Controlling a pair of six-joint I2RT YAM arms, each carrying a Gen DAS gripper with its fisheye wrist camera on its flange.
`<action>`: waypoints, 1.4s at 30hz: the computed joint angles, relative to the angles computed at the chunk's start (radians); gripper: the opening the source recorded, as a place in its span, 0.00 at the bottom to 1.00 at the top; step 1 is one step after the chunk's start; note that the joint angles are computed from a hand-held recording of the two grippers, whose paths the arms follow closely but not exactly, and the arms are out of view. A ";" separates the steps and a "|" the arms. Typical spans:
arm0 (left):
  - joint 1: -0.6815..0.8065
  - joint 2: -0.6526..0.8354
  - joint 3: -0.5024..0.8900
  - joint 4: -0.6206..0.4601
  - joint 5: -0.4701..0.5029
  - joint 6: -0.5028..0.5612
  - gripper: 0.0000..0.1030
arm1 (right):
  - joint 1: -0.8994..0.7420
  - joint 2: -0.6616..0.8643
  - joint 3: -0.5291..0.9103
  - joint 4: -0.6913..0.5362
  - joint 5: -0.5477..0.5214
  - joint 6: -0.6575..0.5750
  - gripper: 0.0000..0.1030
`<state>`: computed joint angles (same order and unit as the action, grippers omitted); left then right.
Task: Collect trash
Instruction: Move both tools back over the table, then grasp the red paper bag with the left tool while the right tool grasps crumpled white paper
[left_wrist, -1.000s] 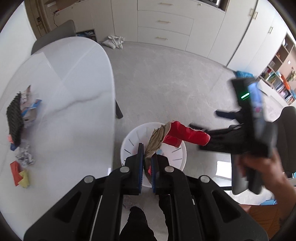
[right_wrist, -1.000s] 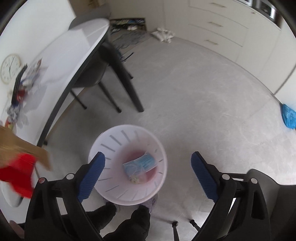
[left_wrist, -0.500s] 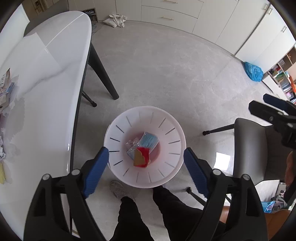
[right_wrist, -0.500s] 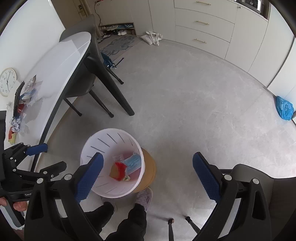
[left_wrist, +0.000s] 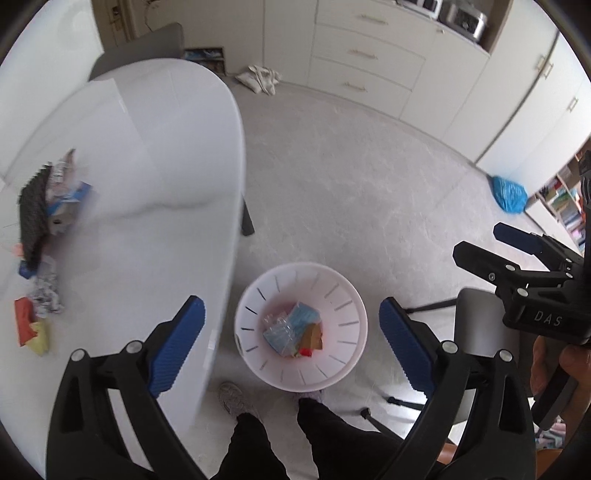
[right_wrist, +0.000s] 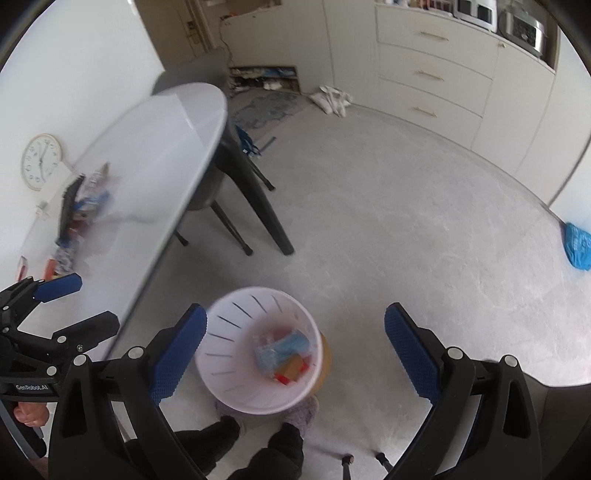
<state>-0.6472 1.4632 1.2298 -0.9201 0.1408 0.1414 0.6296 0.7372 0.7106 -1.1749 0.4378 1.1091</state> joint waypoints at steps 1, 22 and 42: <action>0.043 -0.017 0.019 -0.017 0.010 0.019 0.90 | 0.022 0.037 0.032 0.018 0.014 0.002 0.95; 0.895 0.483 0.518 -0.036 0.095 0.372 0.91 | 0.205 1.021 0.813 0.380 -0.005 -0.209 0.98; 0.885 0.790 0.760 -0.147 0.107 0.355 0.42 | 0.185 1.441 1.294 0.239 -0.116 -0.244 0.98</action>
